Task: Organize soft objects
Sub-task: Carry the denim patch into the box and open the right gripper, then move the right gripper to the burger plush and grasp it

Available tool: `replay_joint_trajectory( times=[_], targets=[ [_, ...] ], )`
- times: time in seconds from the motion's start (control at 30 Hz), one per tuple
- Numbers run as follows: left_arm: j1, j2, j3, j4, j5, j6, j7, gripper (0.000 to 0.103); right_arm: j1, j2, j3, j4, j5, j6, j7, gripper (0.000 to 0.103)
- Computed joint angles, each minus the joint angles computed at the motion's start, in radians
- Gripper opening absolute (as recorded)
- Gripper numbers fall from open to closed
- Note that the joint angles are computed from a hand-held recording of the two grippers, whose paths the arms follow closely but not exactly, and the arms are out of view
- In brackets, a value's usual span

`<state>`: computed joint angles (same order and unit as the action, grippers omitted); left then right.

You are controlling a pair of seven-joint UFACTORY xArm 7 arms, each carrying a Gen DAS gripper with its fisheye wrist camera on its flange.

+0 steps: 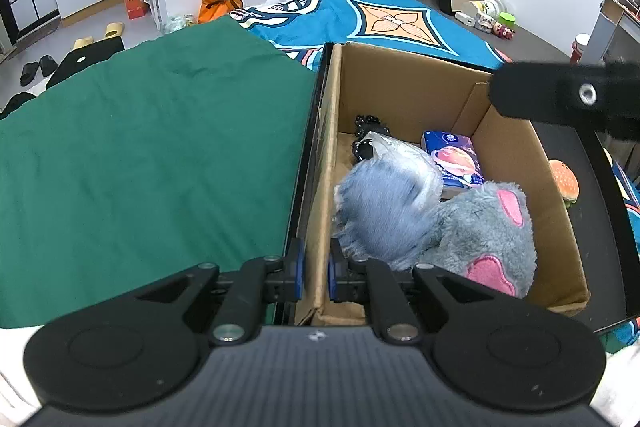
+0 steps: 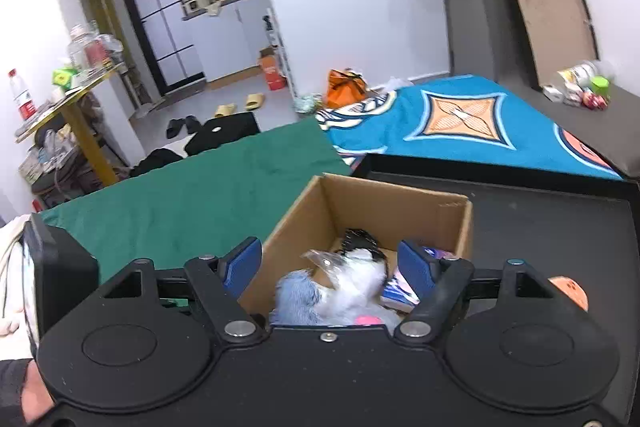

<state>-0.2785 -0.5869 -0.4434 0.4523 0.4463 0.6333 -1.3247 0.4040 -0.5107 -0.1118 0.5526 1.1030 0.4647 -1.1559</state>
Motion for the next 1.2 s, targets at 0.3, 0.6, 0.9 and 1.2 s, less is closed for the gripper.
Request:
replay_joint_trajectory(
  times=[0.3,0.6,0.9,1.2],
  targets=[
    [-0.004,0.006,-0.006,0.031,0.001,0.034,0.007,0.024,-0.060,0.010,-0.025,-0.037,-0.060,-0.052,0.073,0.078],
    [0.000,0.062,-0.034,0.101,0.069,0.100,-0.011,0.047,-0.078,0.066,-0.080,-0.025,-0.063,-0.108,0.064,0.078],
    [-0.007,0.111,-0.024,0.155,0.144,0.151,-0.042,0.051,-0.131,0.205,-0.065,0.033,0.003,-0.128,-0.004,0.078],
    [-0.029,0.209,-0.005,0.233,0.207,0.217,-0.067,0.054,-0.231,0.334,0.009,0.101,0.050,-0.118,-0.057,0.078]
  ],
)
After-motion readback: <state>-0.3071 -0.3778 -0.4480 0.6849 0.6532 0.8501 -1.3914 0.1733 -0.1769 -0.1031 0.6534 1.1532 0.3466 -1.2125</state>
